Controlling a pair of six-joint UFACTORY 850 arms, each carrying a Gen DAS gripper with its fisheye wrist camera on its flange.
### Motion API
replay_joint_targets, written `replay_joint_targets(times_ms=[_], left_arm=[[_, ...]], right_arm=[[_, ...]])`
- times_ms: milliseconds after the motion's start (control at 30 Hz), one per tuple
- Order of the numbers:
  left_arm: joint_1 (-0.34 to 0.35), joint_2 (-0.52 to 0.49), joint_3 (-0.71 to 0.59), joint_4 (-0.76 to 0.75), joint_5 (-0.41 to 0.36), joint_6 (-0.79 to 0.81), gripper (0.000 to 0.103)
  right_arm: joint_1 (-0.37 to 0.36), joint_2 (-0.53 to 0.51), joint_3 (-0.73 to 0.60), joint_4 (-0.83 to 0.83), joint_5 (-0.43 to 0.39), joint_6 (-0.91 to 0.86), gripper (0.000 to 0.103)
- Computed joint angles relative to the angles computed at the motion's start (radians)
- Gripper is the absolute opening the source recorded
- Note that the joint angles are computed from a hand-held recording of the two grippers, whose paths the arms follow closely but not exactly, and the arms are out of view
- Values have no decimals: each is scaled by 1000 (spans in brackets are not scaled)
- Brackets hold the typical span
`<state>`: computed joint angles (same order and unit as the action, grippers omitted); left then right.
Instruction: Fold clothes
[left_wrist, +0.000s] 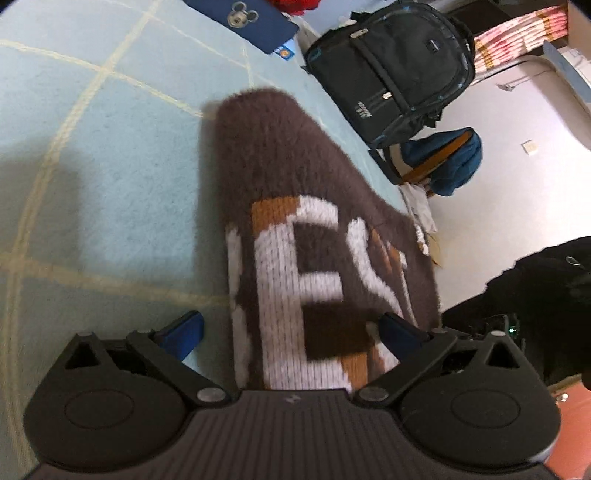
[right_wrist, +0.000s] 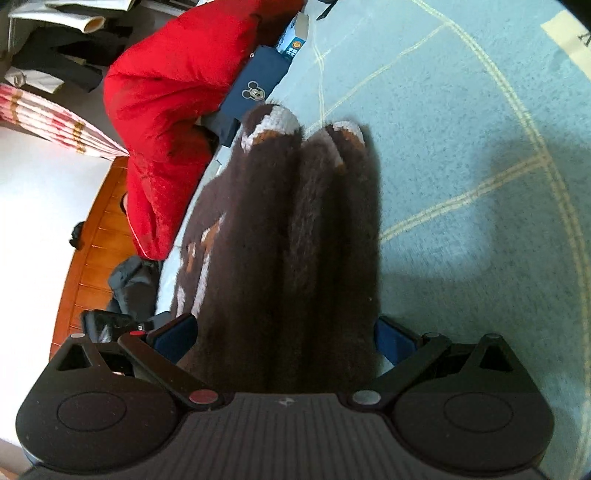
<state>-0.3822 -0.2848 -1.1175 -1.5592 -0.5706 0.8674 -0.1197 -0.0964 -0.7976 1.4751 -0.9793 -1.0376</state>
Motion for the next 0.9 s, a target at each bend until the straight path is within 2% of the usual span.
replay_joint_targets(times_ms=[233,433,600,767,900], left_arm=[[22,-105,-111,33,-98,-41,101],[19,-166,-193,92,-123,-105,101],[17,-142,-173,125,-141,-132,101],[24,-94,-113,136,-192,-127,101],[22,-106,-138,199,-216,-170,101]], right_arm=[[13,-45,-41,16,-21,0,103],[26,-84,-80,30,-26,2,103],[18,-84,-63,65,-40,-46,103],[20,-30,-10,55,-40,-57,103],[23,-35,-3,58,-61,-91,103]])
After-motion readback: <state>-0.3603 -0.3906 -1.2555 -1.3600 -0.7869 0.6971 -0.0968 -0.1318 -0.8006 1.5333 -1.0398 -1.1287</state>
